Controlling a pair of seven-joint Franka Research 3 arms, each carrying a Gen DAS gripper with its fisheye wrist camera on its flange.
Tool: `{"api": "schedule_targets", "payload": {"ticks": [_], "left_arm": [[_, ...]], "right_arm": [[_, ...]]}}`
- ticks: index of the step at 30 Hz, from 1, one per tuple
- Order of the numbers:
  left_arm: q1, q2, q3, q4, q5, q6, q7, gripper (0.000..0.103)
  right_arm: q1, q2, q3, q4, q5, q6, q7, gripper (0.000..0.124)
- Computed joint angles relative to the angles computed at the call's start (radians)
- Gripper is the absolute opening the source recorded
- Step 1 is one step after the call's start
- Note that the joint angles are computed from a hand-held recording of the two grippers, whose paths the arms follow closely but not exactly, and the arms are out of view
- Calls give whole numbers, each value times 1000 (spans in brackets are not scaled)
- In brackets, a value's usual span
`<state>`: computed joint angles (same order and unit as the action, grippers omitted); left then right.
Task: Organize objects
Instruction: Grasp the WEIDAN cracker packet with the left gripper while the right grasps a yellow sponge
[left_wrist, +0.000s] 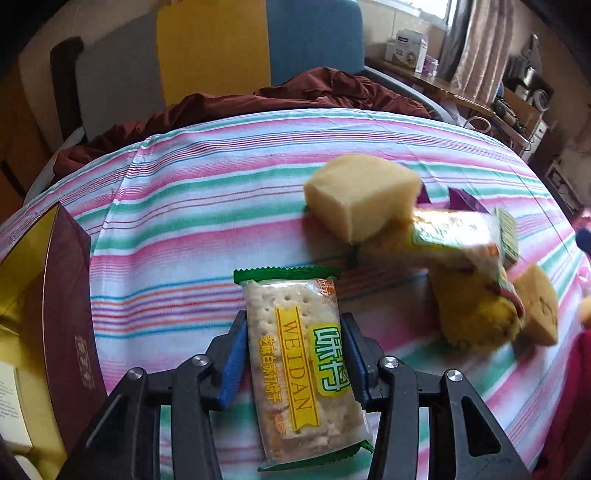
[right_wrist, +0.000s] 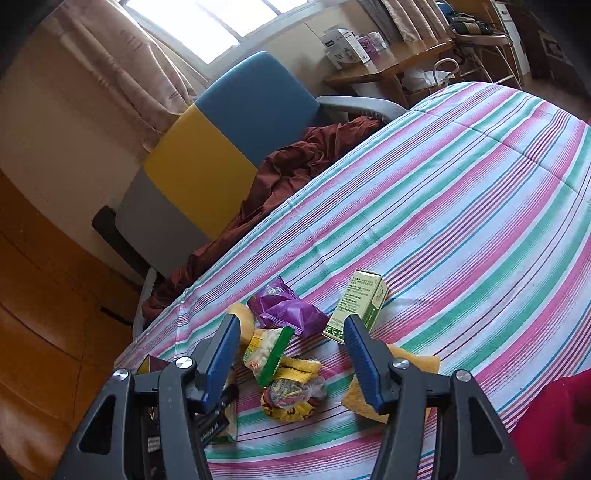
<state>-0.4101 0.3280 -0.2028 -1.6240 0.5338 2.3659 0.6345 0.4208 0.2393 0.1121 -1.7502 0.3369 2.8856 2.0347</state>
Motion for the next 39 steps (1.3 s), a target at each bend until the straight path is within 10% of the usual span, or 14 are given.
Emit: {"api": "schedule_targets", "payload": {"ticks": [12, 22, 29, 39], "left_arm": [[7, -199, -31, -332, 139, 260, -89, 48], [11, -203, -25, -364, 333, 318, -216, 48], [21, -211, -27, -381, 356, 349, -244, 48], [33, -217, -26, -401, 361, 396, -264, 48]], "right_arm": [[49, 38, -51, 88, -200, -163, 107, 60], [34, 40, -57, 84, -204, -199, 202, 60], [84, 120, -119, 248, -431, -502, 419, 60], [68, 275, -69, 536, -395, -852, 151, 81]]}}
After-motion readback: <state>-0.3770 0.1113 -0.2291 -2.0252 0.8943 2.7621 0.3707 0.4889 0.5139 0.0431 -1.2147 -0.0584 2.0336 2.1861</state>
